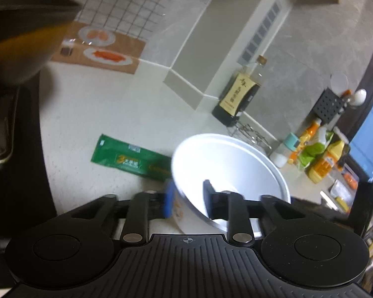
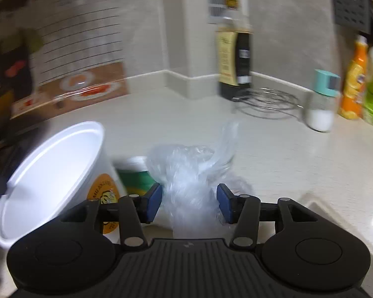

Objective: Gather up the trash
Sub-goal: 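Pull the plastic bag away from the cup with the right gripper while the left holds the cup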

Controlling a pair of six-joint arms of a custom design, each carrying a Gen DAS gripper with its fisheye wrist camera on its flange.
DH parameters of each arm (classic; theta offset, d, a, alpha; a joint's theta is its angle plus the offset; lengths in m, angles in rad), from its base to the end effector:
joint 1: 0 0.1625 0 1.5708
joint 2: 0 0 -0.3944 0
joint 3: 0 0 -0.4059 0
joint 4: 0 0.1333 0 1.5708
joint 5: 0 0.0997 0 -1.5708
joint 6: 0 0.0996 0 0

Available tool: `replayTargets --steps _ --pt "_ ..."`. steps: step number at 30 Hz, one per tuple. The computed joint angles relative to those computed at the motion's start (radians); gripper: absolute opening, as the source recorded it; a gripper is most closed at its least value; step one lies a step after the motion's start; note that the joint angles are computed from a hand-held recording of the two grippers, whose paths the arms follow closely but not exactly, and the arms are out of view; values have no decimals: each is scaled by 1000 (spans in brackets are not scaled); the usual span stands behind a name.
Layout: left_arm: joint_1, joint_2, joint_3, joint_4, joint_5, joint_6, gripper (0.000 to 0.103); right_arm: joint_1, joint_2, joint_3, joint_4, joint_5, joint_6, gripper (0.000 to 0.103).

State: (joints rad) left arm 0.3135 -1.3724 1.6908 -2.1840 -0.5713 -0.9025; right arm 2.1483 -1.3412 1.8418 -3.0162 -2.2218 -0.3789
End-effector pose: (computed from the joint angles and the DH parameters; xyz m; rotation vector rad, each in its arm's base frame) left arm -0.4793 -0.3836 0.3995 0.2467 2.5484 -1.4074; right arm 0.3715 -0.4365 0.3861 0.7088 -2.2327 1.2510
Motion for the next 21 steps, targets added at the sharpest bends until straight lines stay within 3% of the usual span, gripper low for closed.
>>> replayTargets --steps 6,11,17,21 --pt "-1 -62 70 -76 -27 -49 33 10 -23 48 66 69 34 62" --pt "-11 -108 124 -146 1 -101 33 49 6 85 -33 -11 -86 74" --pt "-3 -117 128 -126 5 -118 33 44 14 113 -85 -19 -70 85" --pt "1 -119 125 -124 -12 -102 33 44 11 103 -48 -19 -40 89"
